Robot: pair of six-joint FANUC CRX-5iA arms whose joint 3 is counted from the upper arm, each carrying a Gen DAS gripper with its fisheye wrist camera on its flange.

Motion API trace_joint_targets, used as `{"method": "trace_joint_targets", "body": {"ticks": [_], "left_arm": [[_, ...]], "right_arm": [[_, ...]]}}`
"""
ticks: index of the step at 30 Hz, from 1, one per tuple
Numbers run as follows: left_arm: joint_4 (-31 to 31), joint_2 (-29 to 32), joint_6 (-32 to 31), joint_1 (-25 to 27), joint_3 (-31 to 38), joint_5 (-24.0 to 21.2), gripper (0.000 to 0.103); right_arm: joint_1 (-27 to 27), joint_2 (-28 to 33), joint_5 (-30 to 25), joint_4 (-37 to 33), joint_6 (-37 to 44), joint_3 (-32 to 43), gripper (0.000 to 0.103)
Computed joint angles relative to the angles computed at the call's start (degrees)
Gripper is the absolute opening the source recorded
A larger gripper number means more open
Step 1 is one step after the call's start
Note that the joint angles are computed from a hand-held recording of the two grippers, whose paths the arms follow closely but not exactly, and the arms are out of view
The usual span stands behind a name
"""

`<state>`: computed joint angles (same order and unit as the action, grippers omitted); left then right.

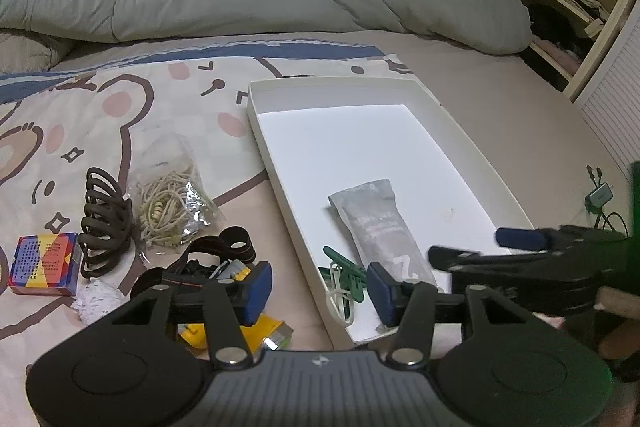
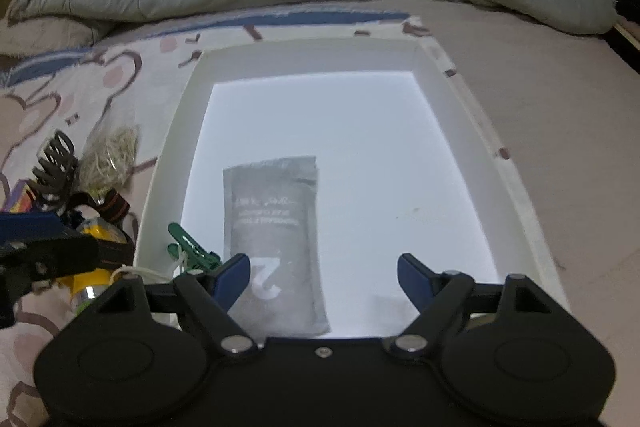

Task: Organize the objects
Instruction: 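Open the right tool to drop the packet in the box while the left tool releases the clothespins, then withdraw both open tools from the white box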

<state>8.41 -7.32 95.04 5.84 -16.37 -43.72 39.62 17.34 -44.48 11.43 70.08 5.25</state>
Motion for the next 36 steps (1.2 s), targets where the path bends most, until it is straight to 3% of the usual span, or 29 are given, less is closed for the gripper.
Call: {"method": "trace_joint_targets", "body": {"ticks": [10,16,26,36], "left_arm": [[-2.3,-1.8,1.6,-0.5,-0.1,-0.7,0.055],[-5.0,-3.0,2.4,-1.0,0.2,-1.5,0.066],[-9.2,-5.1,3.7,-2.4,0.3,-2.0,0.097],[-10.5,-6.3,6.3,-2.4,0.3,-3.0,0.101]], "right_arm": [[-0.8,-6.6,2.1,-1.1,-1.0,-3.3,0.082],[-0.1,-10.2,3.6,1.3,-3.2,-6.5,0.085],[0.3,-13.9,5.3,5.3,-7.7,-10.8,0.097],[0.7,-16.2,6.8,9.5,-11.0,-14.5,0.103]]}}
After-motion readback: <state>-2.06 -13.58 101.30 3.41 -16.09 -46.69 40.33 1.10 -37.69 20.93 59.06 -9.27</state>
